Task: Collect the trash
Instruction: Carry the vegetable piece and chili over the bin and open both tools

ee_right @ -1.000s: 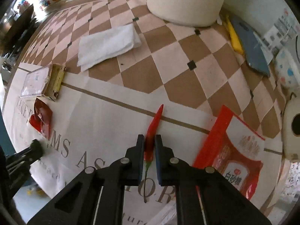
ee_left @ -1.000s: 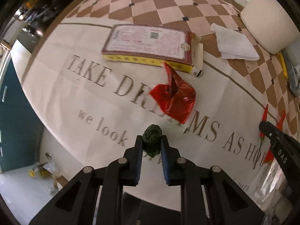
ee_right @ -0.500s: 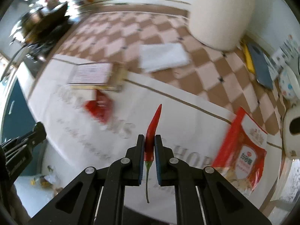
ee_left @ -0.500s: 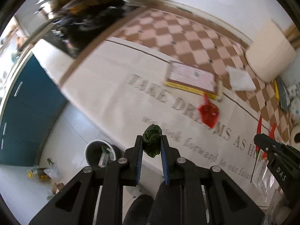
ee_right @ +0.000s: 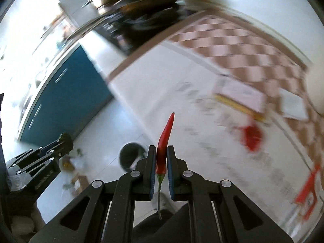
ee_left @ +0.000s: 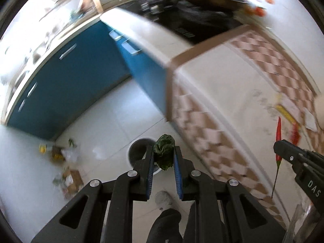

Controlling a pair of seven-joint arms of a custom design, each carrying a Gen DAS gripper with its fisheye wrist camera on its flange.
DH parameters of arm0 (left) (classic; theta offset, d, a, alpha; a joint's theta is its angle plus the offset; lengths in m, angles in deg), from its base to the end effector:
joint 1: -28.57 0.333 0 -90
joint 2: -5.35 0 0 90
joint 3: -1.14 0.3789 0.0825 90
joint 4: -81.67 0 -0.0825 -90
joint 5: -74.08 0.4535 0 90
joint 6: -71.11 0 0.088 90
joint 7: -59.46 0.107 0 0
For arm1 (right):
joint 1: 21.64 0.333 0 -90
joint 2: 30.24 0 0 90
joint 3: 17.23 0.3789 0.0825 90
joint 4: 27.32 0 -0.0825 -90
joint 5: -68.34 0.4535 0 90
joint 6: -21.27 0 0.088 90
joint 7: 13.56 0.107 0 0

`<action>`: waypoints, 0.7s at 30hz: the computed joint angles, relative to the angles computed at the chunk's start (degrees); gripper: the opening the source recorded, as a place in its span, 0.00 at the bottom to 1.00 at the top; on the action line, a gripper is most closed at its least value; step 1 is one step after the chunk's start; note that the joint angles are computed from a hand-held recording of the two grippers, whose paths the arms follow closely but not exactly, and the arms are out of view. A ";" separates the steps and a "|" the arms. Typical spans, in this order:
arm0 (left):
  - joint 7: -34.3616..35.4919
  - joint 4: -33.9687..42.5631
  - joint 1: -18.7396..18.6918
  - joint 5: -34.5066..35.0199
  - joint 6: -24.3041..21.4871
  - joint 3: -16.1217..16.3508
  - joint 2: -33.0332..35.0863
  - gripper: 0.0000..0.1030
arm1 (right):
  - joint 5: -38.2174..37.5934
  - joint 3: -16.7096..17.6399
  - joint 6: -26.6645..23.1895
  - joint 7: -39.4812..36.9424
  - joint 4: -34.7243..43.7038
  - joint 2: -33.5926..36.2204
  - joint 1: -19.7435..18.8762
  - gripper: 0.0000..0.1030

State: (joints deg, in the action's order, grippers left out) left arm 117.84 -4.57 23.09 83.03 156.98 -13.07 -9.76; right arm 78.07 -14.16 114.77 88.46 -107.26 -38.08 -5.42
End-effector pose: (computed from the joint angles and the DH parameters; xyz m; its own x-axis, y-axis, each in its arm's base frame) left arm 0.4661 -0.1797 0.8615 0.2447 -0.9684 -0.0492 -0.9218 -0.2166 -0.3215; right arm 0.5187 0.2036 0.8711 0.1827 -0.9568 -0.2261 -0.9404 -0.1030 -0.3240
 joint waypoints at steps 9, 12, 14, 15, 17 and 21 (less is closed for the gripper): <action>0.42 -23.95 6.15 -9.19 6.11 7.56 -10.88 0.15 | 2.72 4.82 4.17 -0.10 -5.18 5.54 6.12 0.10; 2.30 -32.53 8.32 -13.73 9.81 9.81 -12.77 0.15 | 3.46 5.83 7.02 0.25 -9.54 7.12 7.91 0.10; 3.82 -38.34 9.75 -16.80 12.71 11.17 -13.19 0.15 | 4.28 6.42 9.73 0.52 -13.02 8.49 9.00 0.10; 4.89 -41.14 10.45 -18.34 14.41 11.88 -13.01 0.15 | 4.94 6.66 11.30 0.44 -14.76 9.28 9.46 0.10; 6.14 -45.35 11.94 -20.55 17.15 12.59 -12.51 0.15 | 5.85 7.07 14.20 0.38 -17.53 11.18 10.23 0.10; 10.47 -52.16 13.92 -25.03 24.87 13.77 -9.34 0.15 | 7.33 7.95 20.50 -0.50 -21.87 15.70 11.38 0.10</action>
State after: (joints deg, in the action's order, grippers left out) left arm 128.31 -56.73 37.00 58.00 181.86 0.71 -19.10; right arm 85.39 -6.21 135.27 87.96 -129.13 -22.38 5.96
